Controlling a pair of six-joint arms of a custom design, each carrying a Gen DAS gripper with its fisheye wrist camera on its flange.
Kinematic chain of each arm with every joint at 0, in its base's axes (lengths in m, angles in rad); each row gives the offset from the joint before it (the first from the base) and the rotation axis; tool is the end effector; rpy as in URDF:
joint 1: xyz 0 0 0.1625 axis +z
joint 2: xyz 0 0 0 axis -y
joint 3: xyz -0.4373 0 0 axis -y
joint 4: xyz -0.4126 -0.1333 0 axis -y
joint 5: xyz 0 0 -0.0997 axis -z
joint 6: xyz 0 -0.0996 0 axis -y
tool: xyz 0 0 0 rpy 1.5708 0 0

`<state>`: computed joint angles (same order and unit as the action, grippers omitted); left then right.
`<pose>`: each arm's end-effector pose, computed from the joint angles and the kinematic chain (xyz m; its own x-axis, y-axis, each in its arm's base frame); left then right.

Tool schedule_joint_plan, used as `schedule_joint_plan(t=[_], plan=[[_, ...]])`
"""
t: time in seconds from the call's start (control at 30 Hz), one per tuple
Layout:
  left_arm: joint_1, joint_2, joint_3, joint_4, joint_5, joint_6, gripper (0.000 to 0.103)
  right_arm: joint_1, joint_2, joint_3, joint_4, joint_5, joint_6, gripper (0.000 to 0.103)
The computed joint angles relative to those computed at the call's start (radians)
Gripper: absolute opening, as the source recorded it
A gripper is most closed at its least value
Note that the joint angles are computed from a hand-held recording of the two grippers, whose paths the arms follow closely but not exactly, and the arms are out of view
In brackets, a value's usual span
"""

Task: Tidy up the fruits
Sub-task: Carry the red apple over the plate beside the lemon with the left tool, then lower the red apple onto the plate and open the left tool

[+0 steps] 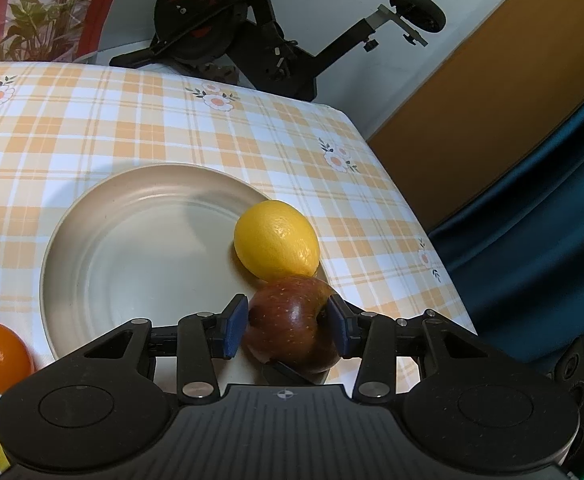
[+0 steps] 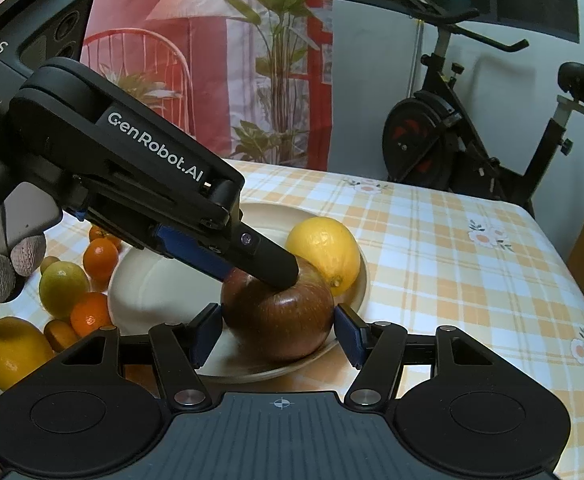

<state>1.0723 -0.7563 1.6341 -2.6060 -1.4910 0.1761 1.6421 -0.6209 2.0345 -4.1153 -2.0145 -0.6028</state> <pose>-0.2086 -0.6786 0.0627 -0.7851 0.6104 -0.1050 0.6193 0.7725 -0.1405 0.1291 -0.5363 0.0613 -0.7477 0.0253 0.6636 -0.5514 0.5331 -0.6417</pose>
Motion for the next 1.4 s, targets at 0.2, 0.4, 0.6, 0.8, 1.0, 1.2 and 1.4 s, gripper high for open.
schedule_joint_plan(t=[0.2,0.4,0.6,0.8,1.0,1.2,1.4], plan=[[0.001,0.003,-0.003,-0.002,-0.001,0.004,0.045,-0.005,0.003,0.000,-0.010,0.007,-0.025,0.057],[-0.001,0.003,0.002,-0.011,0.001,0.010,0.045,0.000,0.007,-0.003,-0.017,-0.005,0.001,0.058],[-0.007,0.000,0.012,-0.026,0.014,0.010,0.045,0.008,0.008,0.003,-0.033,-0.016,0.030,0.058],[-0.011,-0.025,0.036,-0.054,-0.002,0.019,0.045,0.024,0.009,0.024,-0.069,-0.014,0.070,0.058],[-0.012,-0.074,0.076,-0.093,0.006,0.040,0.045,0.046,0.035,0.042,-0.174,-0.001,0.112,0.059],[-0.011,-0.150,0.145,-0.176,0.062,0.094,0.045,0.073,0.080,0.052,-0.256,0.004,0.119,0.058],[0.000,-0.222,0.215,-0.285,0.143,0.120,0.045,0.102,0.116,0.031,-0.243,-0.023,0.107,0.058]])
